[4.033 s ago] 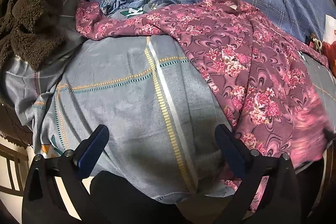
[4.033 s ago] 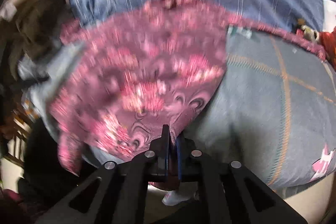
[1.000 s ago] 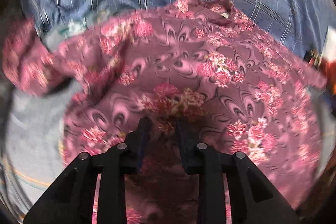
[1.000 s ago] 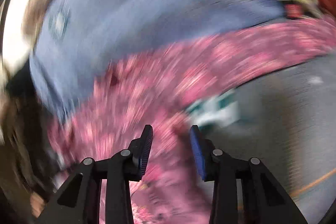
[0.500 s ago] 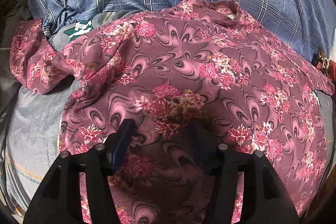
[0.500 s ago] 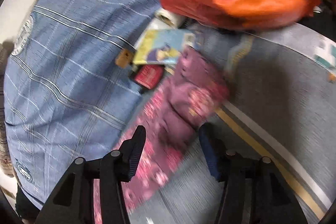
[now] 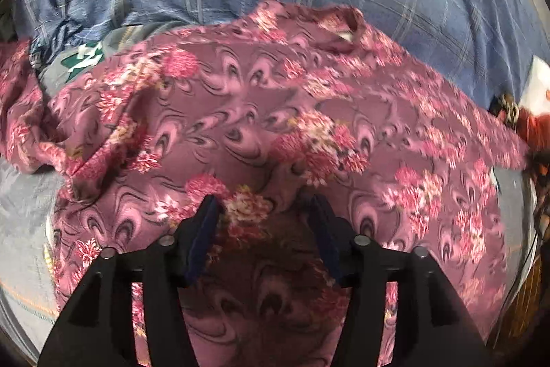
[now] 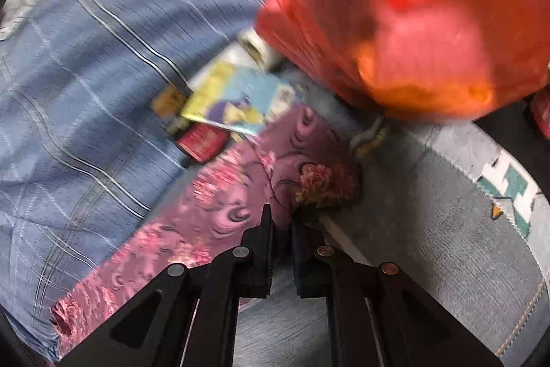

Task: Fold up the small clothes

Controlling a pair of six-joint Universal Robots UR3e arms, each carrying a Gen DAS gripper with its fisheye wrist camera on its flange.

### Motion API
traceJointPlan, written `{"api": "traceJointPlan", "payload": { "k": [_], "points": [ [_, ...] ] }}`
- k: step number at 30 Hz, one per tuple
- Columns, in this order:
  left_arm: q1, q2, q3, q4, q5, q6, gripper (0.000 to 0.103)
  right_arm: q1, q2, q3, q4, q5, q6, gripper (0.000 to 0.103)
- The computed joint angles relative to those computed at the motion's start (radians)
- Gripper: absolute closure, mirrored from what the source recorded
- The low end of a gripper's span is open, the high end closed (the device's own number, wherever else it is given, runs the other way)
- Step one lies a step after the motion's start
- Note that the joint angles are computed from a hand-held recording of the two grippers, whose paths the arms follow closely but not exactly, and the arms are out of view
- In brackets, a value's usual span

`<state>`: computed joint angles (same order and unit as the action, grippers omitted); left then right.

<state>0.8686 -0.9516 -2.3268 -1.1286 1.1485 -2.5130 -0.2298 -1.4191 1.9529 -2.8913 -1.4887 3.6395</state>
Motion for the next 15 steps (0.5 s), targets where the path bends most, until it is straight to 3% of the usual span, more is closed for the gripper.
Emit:
{"api": "traceJointPlan", "payload": {
  "k": [3, 8, 15],
  "points": [
    [0.034, -0.018, 0.026, -0.059, -0.032, 0.026, 0.044, 0.076, -0.031, -0.035, -0.014, -0.017, -0.02, 0.094],
    [0.115, -0.066, 0.1, -0.214, -0.103, 0.074, 0.044, 0.256, 0.026, -0.21, 0.029, 0.043, 0.0, 0.09],
    [0.249, -0.084, 0.203, -0.466, -0.151, 0.223, 0.044, 0.596, 0.338, -0.691, 0.208, 0.037, 0.057, 0.09]
  ]
}}
